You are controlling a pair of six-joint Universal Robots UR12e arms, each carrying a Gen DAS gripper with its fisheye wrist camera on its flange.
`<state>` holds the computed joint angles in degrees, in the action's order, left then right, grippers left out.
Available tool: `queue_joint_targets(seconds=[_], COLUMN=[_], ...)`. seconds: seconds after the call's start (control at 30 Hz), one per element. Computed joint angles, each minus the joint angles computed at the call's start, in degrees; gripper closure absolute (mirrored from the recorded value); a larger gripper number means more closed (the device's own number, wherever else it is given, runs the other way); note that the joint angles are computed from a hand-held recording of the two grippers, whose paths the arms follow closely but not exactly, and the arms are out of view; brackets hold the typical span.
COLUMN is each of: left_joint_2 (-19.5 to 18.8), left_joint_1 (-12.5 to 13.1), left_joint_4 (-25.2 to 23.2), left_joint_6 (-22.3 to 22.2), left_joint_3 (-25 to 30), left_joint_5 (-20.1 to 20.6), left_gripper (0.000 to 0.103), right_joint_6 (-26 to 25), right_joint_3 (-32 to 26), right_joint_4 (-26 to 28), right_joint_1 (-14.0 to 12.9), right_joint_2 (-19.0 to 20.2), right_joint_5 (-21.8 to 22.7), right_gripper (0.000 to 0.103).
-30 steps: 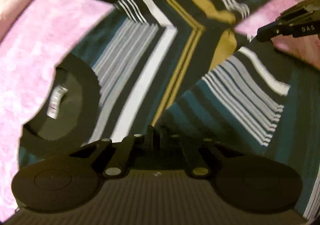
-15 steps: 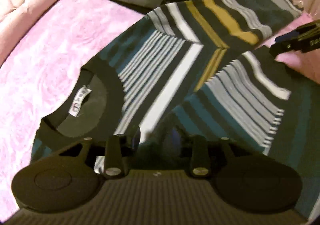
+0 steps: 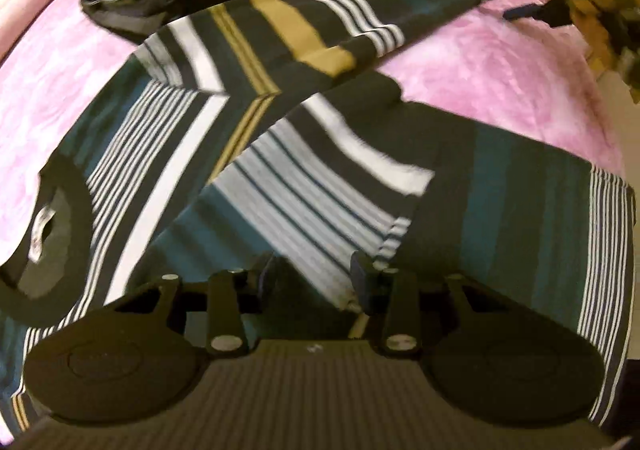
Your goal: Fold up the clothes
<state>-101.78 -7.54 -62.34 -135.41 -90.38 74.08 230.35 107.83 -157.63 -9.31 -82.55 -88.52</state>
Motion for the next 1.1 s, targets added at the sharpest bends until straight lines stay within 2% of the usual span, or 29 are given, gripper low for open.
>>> queue_joint_targets(seconds=[0.1, 0.2, 0.27, 0.3, 0.33, 0.37, 0.43, 0.5, 0.67, 0.73, 0.87, 0.9, 0.93, 0.97, 1.0, 1.1], left_joint_2=[-0.2, -0.3, -0.3, -0.3, -0.2, -0.1, 0.3, 1.2, 4.9, 6.8, 11.3, 12.3, 13.2, 14.1, 14.9, 16.2], left_joint_1=[-0.9, -1.1, -1.1, -1.0, -0.9, -0.8, -0.5, 0.3, 3.4, 5.1, 9.5, 10.7, 12.0, 13.5, 14.9, 18.0], left_joint_4=[-0.1, -0.5, -0.6, -0.6, -0.5, -0.4, 0.3, 1.3, 5.4, 6.4, 6.8, 6.8, 6.7, 6.5, 6.5, 6.9], left_joint_6=[-0.1, -1.1, -2.0, -2.6, -3.2, -3.9, -5.6, -6.7, -10.5, -12.2, -14.8, -14.9, -14.9, -14.5, -14.3, -13.6], left_joint_3=[0.2, 0.8, 1.1, 1.2, 1.3, 1.4, 1.4, 0.9, -2.2, -3.9, -7.5, -8.3, -9.1, -9.9, -10.7, -12.5], left_joint_5=[0.9, 1.9, 2.4, 2.7, 3.1, 3.4, 4.0, 4.0, 3.4, 3.8, 5.9, 6.7, 7.4, 7.8, 8.2, 8.5], left_gripper=[0.067, 0.065, 0.064, 0.064, 0.064, 0.064, 0.064, 0.064, 0.062, 0.062, 0.061, 0.060, 0.060, 0.060, 0.060, 0.060], right_joint_6=[4.6, 6.4, 8.4, 9.9, 10.8, 10.0, 3.9, -6.0, -31.6, -38.4, -45.3, -47.7, -49.7, -51.0, -52.4, -55.0], right_joint_3=[0.6, 0.4, 0.4, 0.4, 0.4, 0.2, -1.1, -3.3, -9.9, -12.6, -19.6, -21.6, -23.0, -23.7, -24.4, -24.3], right_joint_4=[-4.5, -6.4, -6.5, -5.7, -5.0, -4.3, -2.3, -1.1, -6.1, -10.3, -13.3, -12.6, -11.2, -10.6, -9.5, -4.2], right_joint_1=[-1.8, -2.8, -3.1, -3.4, -3.5, -3.3, -2.5, -0.5, 8.5, 13.2, 22.1, 24.1, 25.6, 26.8, 27.8, 28.9], right_joint_2=[0.9, 1.7, 1.7, 1.4, 1.1, 0.9, 0.5, 0.6, 2.2, 3.7, 9.9, 11.9, 13.4, 14.6, 15.6, 15.7], right_joint_5=[-2.3, -3.3, -3.4, -3.6, -3.7, -3.9, -5.0, -6.4, -7.8, -5.6, 4.5, 6.5, 7.8, 8.9, 10.0, 11.7], right_gripper=[0.047, 0.047, 0.061, 0.086, 0.094, 0.097, 0.097, 0.097, 0.097, 0.097, 0.097, 0.079, 0.041, 0.029, 0.026, 0.026])
